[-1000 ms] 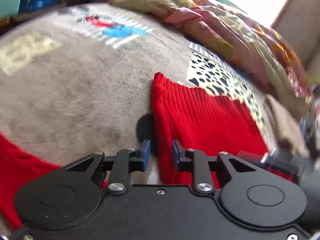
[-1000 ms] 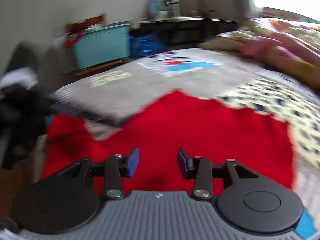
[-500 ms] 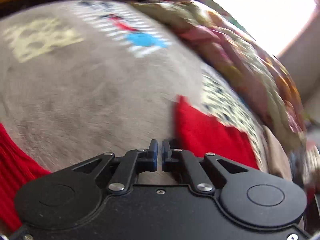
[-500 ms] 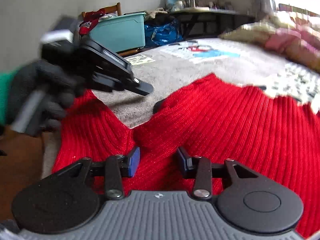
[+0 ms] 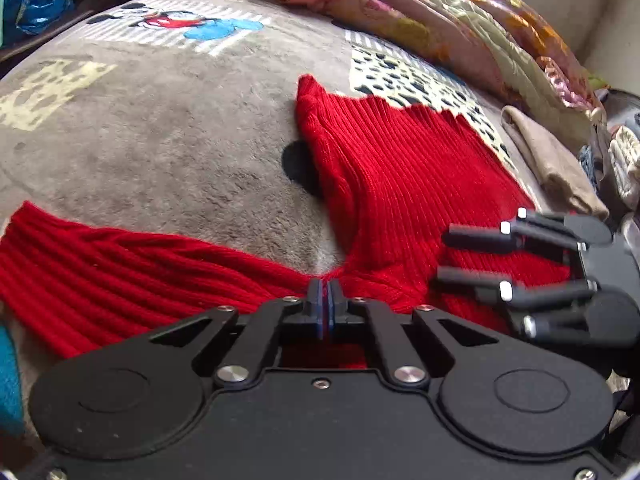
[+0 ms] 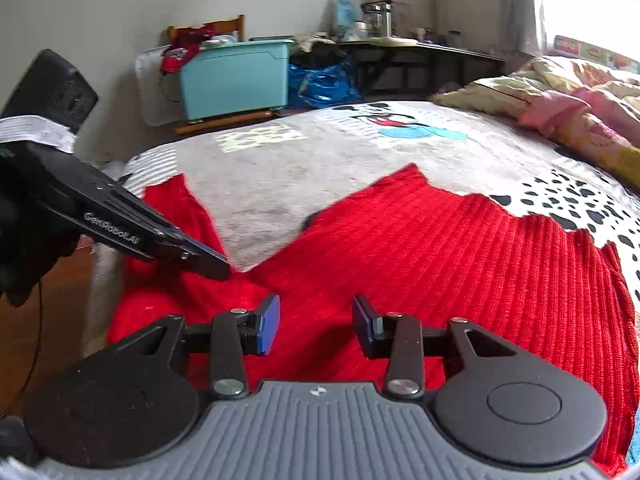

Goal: Fold clothes

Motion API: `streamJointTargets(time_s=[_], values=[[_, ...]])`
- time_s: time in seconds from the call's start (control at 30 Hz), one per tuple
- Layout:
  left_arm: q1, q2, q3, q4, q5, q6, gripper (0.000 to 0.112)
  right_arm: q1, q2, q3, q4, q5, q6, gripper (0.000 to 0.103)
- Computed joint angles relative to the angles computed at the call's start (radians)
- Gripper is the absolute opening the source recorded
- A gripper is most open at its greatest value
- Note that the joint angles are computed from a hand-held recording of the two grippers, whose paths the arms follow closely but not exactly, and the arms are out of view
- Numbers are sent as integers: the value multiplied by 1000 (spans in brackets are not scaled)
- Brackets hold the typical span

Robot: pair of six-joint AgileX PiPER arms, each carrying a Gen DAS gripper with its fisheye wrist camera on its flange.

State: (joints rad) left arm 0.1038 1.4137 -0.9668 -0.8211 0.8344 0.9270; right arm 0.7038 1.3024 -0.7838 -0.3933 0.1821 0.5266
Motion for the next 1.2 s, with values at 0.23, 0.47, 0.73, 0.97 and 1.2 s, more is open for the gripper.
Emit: streamJointTargets(time_s=[0.23,0.47,0.73,0.97,1.2], values=[[263,-245,245,-205,-19,64,42,211,-67,3,-122,79,56,60],[475,-198,411,-359,174,9,43,476,94,-108,-530,404,362,40],[503,-216,493,-611,178,192,5,555,86,-115,-488,456,286,16],[547,-251,581,-547,128,245,7,557,59,-118,-391,464,212,20],[374,-477,451,-328,-22,63,8,490,-164,30,-415,378,439,27]])
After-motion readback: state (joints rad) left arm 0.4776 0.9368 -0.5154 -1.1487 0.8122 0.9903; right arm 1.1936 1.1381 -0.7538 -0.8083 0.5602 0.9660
